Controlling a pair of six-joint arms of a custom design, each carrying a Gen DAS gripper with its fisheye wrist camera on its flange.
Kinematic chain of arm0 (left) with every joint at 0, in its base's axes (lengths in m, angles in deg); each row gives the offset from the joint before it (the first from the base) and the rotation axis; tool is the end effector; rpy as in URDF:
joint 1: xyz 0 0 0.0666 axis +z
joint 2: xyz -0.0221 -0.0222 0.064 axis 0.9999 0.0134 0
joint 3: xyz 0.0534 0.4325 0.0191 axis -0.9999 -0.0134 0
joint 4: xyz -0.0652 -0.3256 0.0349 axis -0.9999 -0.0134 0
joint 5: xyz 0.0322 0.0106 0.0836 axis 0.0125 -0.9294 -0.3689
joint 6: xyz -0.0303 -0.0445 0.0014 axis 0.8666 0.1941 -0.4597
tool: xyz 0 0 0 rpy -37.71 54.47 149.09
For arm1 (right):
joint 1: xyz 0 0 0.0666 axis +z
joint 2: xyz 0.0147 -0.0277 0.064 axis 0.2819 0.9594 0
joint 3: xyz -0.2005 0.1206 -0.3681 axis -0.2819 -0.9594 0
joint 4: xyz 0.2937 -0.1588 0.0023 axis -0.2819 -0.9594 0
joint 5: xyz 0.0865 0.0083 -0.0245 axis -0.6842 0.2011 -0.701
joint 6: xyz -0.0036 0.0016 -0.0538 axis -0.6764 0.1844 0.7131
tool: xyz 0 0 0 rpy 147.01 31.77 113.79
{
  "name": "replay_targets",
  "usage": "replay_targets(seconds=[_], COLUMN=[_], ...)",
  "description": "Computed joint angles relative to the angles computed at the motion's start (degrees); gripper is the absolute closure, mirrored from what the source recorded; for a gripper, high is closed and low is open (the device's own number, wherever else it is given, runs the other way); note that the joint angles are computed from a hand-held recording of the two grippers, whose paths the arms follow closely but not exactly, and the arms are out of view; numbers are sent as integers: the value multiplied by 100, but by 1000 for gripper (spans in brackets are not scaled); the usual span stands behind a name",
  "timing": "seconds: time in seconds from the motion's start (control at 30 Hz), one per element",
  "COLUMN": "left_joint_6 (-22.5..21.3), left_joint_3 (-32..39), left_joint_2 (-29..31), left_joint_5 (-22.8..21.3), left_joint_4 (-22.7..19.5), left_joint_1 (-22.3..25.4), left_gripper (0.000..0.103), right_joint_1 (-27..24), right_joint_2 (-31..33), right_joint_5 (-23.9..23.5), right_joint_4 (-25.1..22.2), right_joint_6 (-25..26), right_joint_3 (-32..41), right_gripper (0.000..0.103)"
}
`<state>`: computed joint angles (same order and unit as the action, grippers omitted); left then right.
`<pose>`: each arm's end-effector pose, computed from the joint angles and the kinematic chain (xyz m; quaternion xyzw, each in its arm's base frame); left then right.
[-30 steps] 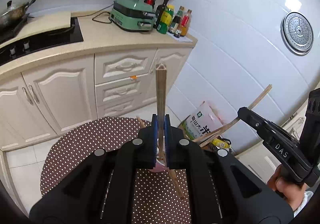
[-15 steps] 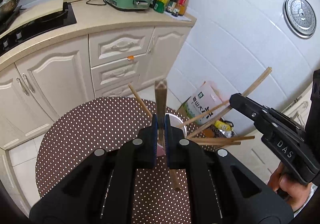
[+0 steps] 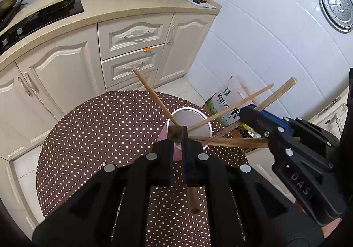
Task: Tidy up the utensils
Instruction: 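Lower the chopsticks into the cup and open both tools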
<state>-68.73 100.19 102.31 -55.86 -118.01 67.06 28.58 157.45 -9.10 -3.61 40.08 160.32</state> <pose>0.4858 -0.2015 0.4852 0.0281 0.9438 -0.1531 0.2915 0.4789 0.1094 0.4971 -0.1267 0.9163 0.1204 0.3603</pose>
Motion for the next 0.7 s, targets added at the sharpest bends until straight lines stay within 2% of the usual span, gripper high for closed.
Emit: replay_targets(seconds=[0.7], left_joint_6=[217], left_joint_3=[-20], left_joint_2=[-36], left_joint_5=[106], left_joint_4=[-182], left_joint_1=[9], left_gripper=[95], right_joint_1=[11], right_joint_2=[-51], right_joint_5=[-53], right_joint_4=[-125], right_joint_6=[-248], right_joint_3=[-65], right_gripper=[97])
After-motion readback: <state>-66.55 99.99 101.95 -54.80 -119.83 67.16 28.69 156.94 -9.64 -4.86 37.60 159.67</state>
